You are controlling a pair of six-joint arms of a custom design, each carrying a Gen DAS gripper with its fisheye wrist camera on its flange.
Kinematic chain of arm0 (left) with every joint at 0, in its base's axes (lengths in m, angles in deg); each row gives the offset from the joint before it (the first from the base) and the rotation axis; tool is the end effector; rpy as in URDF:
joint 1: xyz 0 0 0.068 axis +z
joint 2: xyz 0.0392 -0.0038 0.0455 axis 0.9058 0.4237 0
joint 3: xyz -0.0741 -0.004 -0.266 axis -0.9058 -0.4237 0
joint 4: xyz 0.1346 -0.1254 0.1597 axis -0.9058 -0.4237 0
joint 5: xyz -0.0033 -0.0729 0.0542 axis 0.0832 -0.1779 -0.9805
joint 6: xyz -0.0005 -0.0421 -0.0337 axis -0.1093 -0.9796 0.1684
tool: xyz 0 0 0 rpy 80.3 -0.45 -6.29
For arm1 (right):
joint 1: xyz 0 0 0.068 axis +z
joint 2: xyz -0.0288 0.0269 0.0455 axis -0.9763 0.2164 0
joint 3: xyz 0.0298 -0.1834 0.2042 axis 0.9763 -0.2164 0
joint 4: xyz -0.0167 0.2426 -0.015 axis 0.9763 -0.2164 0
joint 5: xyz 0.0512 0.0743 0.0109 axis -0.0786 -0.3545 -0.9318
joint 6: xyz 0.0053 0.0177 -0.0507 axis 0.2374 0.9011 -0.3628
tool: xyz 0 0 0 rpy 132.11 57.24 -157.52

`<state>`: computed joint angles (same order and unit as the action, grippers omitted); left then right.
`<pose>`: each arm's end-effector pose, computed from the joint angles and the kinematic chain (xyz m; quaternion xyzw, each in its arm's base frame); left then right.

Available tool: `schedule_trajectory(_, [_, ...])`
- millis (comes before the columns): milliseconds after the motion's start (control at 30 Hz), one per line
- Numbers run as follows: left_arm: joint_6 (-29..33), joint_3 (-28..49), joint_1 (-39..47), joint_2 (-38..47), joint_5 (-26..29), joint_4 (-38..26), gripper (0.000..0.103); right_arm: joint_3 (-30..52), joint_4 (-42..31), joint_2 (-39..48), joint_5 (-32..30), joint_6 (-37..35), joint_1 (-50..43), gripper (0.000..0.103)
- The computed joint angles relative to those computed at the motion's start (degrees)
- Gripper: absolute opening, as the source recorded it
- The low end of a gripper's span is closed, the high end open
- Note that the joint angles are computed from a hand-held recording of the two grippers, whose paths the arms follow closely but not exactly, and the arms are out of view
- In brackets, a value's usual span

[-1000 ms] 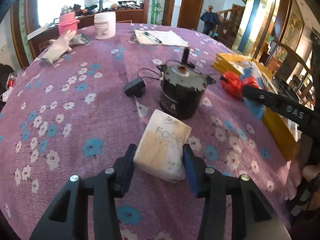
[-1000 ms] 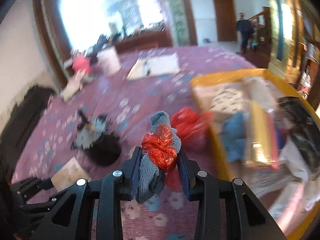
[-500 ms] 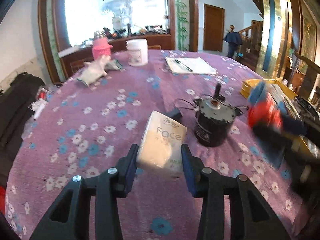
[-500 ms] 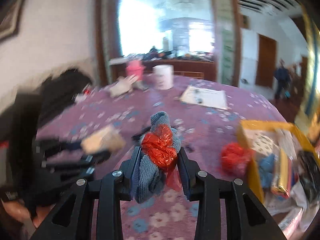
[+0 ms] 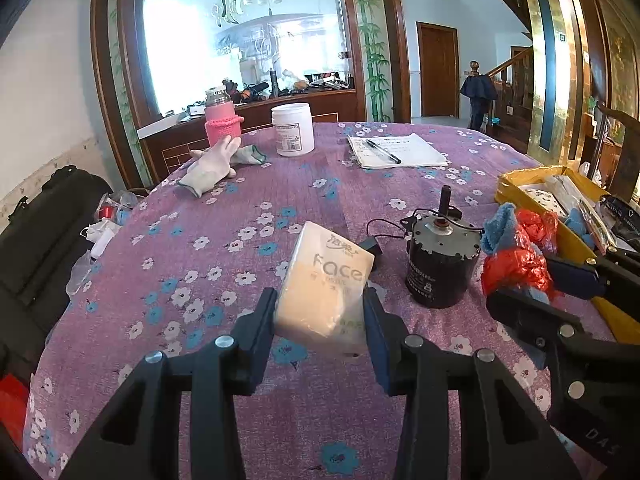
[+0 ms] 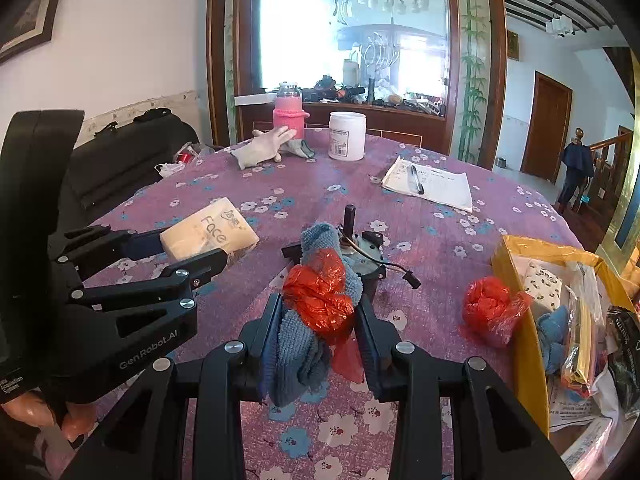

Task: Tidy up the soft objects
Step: 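Lift the tissue pack and blue cloth and hold them above the table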

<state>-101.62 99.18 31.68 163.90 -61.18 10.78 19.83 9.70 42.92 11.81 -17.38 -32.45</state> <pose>0.2334 -0.1316 0.2197 0.0208 0.8900 0.0514 0.4526 0.2396 0.2279 0.2135 -0.2189 0.8534 0.1136 0.4593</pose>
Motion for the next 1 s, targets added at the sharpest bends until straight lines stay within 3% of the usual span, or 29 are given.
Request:
schedule_trajectory(833, [-0.1, -0.4, -2.1, -0.7, -2.0, 0.3, 0.041, -0.8, 1.1, -1.2, -1.5, 1.1, -1.2, 0.038])
schedule_trajectory(1000, [-1.3, 4.3, -3.4, -1.2, 1.5, -6.8, 0.041, -2.2, -0.4, -5.6, -2.8, 3.8, -3.5, 0.038])
